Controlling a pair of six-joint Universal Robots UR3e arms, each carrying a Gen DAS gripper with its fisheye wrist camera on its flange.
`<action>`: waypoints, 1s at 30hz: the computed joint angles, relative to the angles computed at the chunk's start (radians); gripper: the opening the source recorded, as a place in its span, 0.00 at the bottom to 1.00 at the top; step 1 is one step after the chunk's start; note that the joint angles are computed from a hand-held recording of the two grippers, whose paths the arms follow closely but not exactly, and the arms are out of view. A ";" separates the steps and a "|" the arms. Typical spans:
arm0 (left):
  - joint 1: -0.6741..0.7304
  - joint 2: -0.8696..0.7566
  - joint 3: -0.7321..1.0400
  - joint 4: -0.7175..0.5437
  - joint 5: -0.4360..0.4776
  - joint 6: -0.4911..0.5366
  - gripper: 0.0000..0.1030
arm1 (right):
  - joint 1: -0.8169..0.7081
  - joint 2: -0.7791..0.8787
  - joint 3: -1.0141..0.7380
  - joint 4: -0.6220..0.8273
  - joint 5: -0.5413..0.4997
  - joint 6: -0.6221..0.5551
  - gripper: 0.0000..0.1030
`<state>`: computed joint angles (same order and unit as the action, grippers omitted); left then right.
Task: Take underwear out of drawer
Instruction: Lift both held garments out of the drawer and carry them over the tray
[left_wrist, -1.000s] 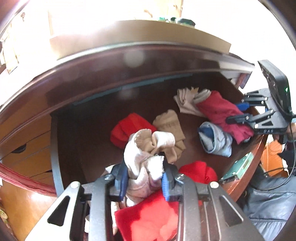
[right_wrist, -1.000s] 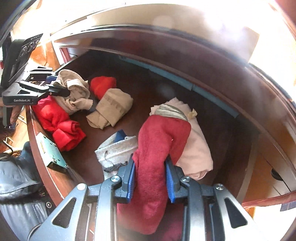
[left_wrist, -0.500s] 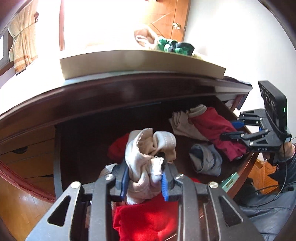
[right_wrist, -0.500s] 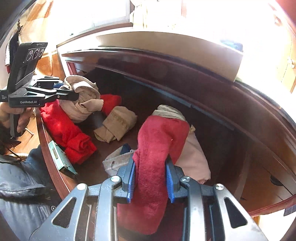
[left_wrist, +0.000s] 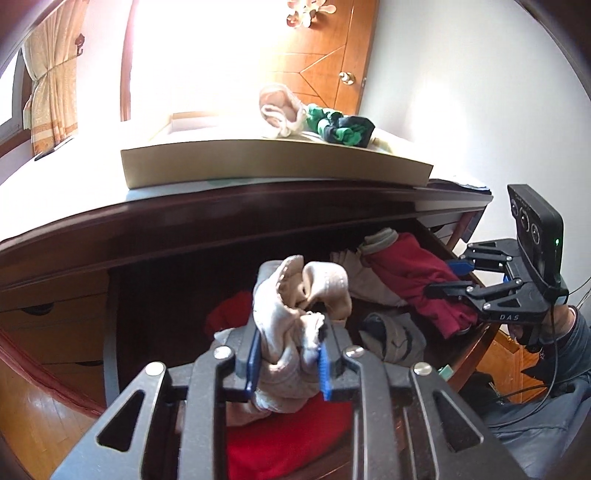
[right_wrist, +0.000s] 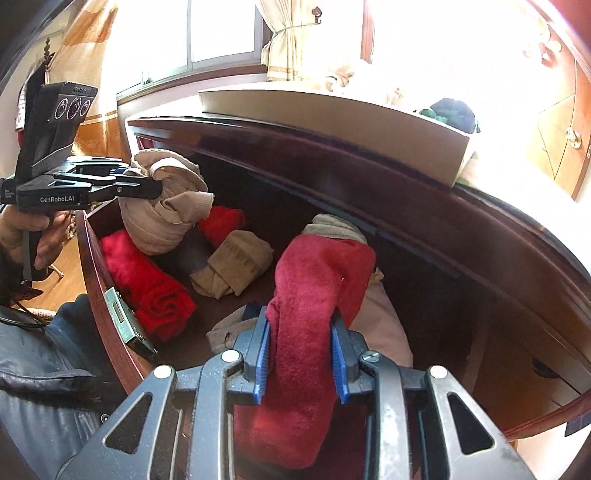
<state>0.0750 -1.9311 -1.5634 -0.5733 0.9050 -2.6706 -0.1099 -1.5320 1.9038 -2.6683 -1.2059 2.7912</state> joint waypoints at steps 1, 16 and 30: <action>0.000 0.001 -0.005 0.007 -0.003 0.000 0.22 | -0.003 -0.009 0.011 -0.007 0.002 -0.002 0.29; 0.000 0.019 -0.031 0.038 -0.014 -0.016 0.21 | -0.005 -0.007 0.005 -0.004 -0.006 -0.011 0.17; 0.025 0.044 -0.100 0.156 -0.063 -0.071 0.20 | -0.053 -0.064 0.172 -0.278 0.080 -0.004 0.16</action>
<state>0.0996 -1.8866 -1.6631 -0.4177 0.8419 -2.7416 -0.1630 -1.5963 2.0762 -2.9464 -1.1257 2.7869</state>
